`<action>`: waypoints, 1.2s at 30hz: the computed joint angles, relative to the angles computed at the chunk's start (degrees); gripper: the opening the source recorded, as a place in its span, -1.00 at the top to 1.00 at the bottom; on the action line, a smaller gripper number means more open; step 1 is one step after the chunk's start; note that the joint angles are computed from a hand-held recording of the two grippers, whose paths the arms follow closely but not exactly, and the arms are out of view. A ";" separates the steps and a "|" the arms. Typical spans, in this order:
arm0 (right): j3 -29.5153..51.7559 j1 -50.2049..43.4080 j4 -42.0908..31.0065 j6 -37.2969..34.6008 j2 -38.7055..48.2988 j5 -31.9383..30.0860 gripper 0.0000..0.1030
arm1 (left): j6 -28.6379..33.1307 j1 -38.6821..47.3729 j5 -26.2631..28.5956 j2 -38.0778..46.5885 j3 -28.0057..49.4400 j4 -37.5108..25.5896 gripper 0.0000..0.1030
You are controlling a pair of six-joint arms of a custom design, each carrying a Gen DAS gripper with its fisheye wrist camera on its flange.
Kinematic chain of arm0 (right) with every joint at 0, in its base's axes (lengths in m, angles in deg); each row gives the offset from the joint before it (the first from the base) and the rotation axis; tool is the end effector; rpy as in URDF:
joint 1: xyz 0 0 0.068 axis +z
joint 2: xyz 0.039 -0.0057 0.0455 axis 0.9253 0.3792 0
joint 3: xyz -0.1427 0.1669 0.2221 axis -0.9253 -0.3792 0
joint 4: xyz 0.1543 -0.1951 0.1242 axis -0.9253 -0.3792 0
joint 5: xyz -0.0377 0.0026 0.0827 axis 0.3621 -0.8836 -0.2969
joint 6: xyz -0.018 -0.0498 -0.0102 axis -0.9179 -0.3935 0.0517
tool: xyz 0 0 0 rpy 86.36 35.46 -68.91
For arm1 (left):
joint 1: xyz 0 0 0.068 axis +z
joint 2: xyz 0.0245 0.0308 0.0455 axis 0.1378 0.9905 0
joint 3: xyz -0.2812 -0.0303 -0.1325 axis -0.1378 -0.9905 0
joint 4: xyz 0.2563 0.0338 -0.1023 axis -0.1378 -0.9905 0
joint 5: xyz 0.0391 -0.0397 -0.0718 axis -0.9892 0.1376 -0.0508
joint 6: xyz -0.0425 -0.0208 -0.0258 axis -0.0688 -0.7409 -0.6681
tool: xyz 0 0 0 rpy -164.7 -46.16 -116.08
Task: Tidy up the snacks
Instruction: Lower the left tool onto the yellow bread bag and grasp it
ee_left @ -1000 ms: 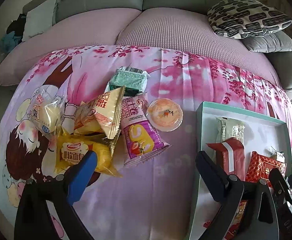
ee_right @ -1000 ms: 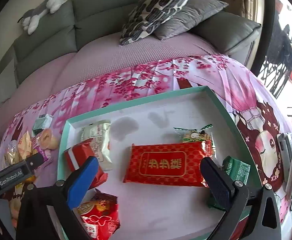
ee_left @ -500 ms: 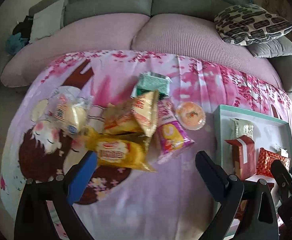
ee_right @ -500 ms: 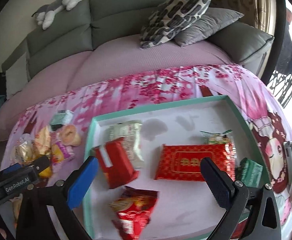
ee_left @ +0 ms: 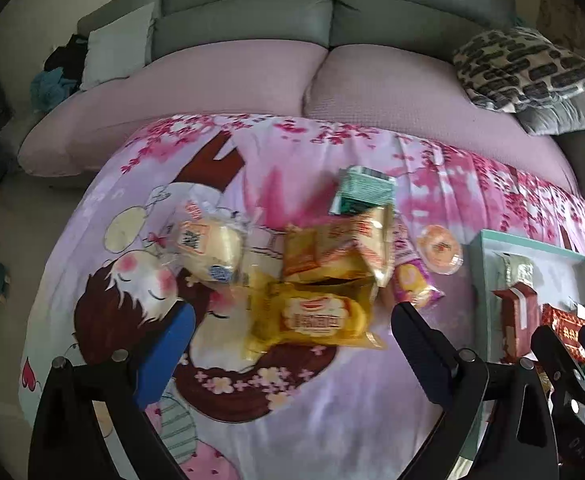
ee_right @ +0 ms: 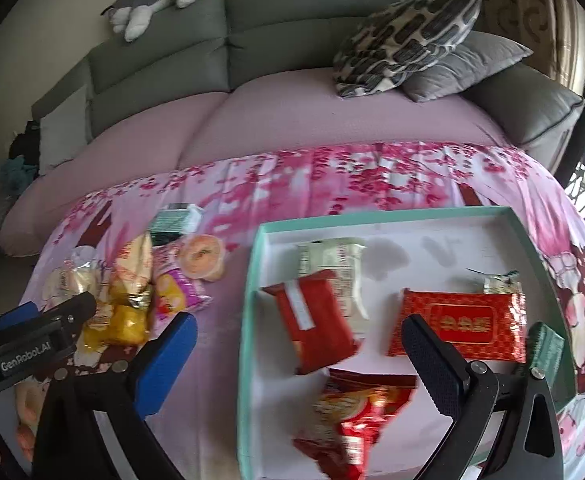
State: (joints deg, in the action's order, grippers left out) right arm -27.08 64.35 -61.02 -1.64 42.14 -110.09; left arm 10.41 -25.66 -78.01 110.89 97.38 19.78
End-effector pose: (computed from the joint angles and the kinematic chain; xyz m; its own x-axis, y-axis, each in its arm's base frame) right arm 0.2730 -0.0020 0.1487 -0.7385 -0.2694 -0.6181 -0.4339 0.8915 0.1300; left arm 0.2007 -0.1120 0.1559 -0.6768 -0.5230 -0.5181 -0.6233 0.7815 0.0254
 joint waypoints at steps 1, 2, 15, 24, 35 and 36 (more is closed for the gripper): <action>-0.53 0.70 0.46 0.43 -0.53 -0.14 -1.00 | 0.03 0.42 0.02 -0.72 -0.50 -0.11 -0.91; -0.89 1.29 0.78 0.96 -0.92 -0.17 -1.00 | 0.22 1.08 -0.11 -1.88 -1.30 -0.03 -0.91; -2.60 7.35 3.03 5.11 -1.05 -3.09 -1.00 | 5.44 12.31 5.04 -10.49 -10.38 6.38 -0.91; -1.90 10.56 5.78 8.37 2.70 2.02 -0.99 | 11.53 19.94 11.17 -8.75 -12.54 13.93 -0.91; -2.28 14.80 8.18 6.65 4.74 7.65 -0.99 | 13.28 19.02 15.99 -3.05 -11.08 18.30 -0.91; -2.43 15.02 8.46 6.45 4.89 8.21 -0.99 | 13.29 18.80 16.33 -2.67 -10.88 18.54 -0.91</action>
